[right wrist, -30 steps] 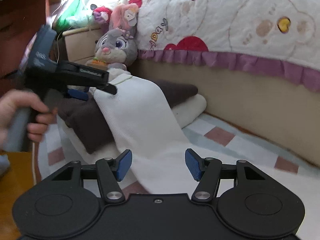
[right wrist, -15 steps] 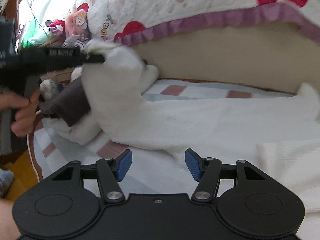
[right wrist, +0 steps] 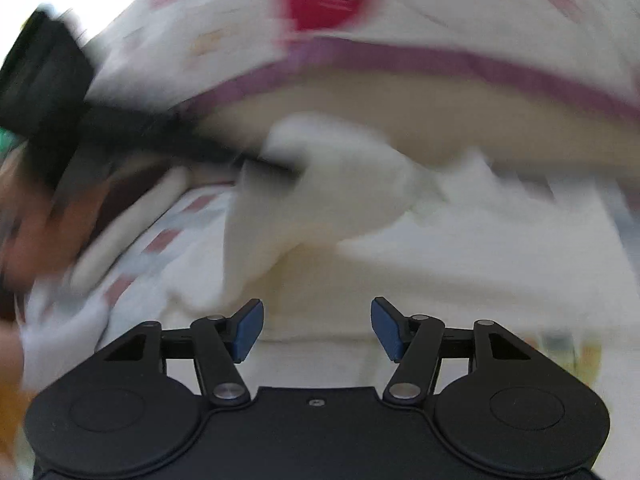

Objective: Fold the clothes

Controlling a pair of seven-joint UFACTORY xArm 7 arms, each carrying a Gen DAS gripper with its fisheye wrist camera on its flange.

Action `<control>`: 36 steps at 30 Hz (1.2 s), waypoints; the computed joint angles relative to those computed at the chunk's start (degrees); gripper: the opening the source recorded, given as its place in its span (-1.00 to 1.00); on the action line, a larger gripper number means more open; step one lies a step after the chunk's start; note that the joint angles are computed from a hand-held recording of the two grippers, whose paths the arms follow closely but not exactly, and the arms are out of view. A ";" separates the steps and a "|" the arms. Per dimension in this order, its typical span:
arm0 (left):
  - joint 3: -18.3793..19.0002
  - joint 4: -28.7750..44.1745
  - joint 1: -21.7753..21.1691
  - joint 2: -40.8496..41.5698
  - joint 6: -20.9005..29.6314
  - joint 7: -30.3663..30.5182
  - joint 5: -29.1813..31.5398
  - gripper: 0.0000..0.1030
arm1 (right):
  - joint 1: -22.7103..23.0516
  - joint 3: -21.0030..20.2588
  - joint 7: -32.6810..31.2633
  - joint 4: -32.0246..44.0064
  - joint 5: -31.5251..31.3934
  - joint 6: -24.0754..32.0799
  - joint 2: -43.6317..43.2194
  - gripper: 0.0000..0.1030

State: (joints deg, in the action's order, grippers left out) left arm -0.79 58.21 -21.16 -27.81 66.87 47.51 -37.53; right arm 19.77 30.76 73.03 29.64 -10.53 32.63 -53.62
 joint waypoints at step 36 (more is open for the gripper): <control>-0.44 -6.11 1.82 -0.62 -13.58 0.90 5.60 0.20 | -9.31 -0.76 -3.21 6.37 -13.90 11.51 -0.40 -0.90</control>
State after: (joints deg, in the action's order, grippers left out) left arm -1.23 52.10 -19.34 -28.43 53.29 48.42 -31.93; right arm 10.47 30.00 69.81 36.02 -24.43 44.14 -54.02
